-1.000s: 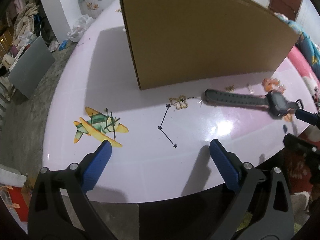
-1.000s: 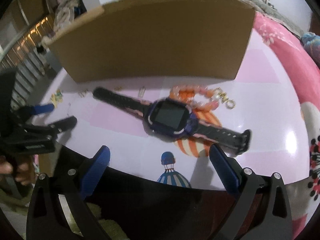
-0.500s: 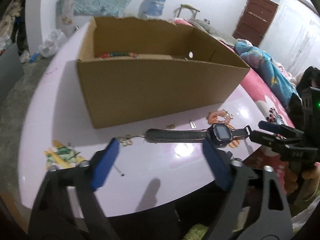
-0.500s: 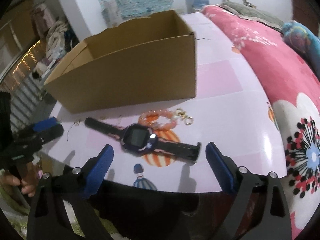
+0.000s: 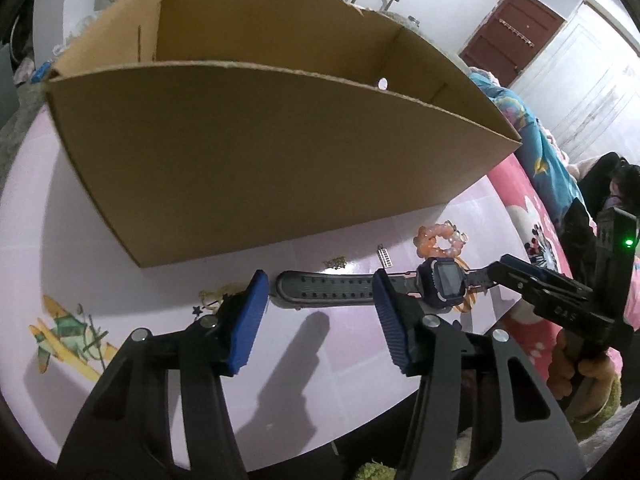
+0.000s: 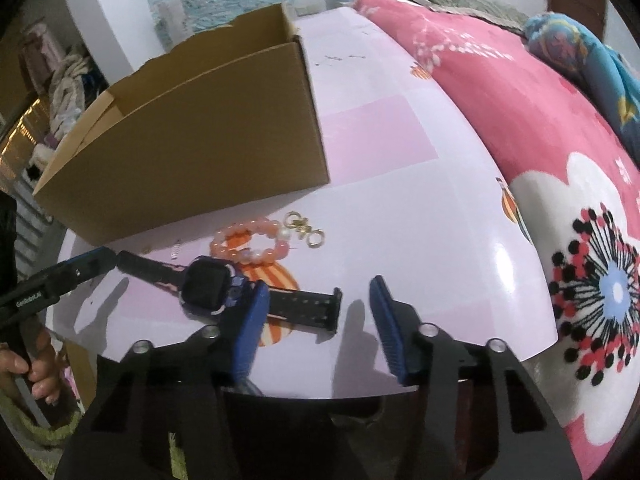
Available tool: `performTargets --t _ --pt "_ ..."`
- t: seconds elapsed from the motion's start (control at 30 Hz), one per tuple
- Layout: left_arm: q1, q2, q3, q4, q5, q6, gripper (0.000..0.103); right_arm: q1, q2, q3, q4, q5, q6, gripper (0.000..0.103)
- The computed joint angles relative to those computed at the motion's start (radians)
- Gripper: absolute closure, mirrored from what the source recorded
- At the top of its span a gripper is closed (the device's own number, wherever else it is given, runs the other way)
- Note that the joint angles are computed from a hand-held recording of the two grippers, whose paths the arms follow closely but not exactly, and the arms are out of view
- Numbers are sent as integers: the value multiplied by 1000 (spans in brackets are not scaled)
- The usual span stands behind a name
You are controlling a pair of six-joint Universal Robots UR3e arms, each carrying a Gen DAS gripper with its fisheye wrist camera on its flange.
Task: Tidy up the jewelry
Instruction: 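Close the right tool on the black smartwatch strap, then close the left tool on the watch strap beside the right tool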
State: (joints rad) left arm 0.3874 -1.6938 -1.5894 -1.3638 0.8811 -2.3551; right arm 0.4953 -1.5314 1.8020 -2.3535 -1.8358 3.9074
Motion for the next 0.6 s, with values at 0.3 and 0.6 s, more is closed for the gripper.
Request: performTargets --t 0.3,0.6 --pt "-36 -65 70 -6 28 -60 53 -29 9 34 -39 47 -9 79" --pt "65 -92 130 -251 -141 42 53 -3 32 16 -35 11 -5 80"
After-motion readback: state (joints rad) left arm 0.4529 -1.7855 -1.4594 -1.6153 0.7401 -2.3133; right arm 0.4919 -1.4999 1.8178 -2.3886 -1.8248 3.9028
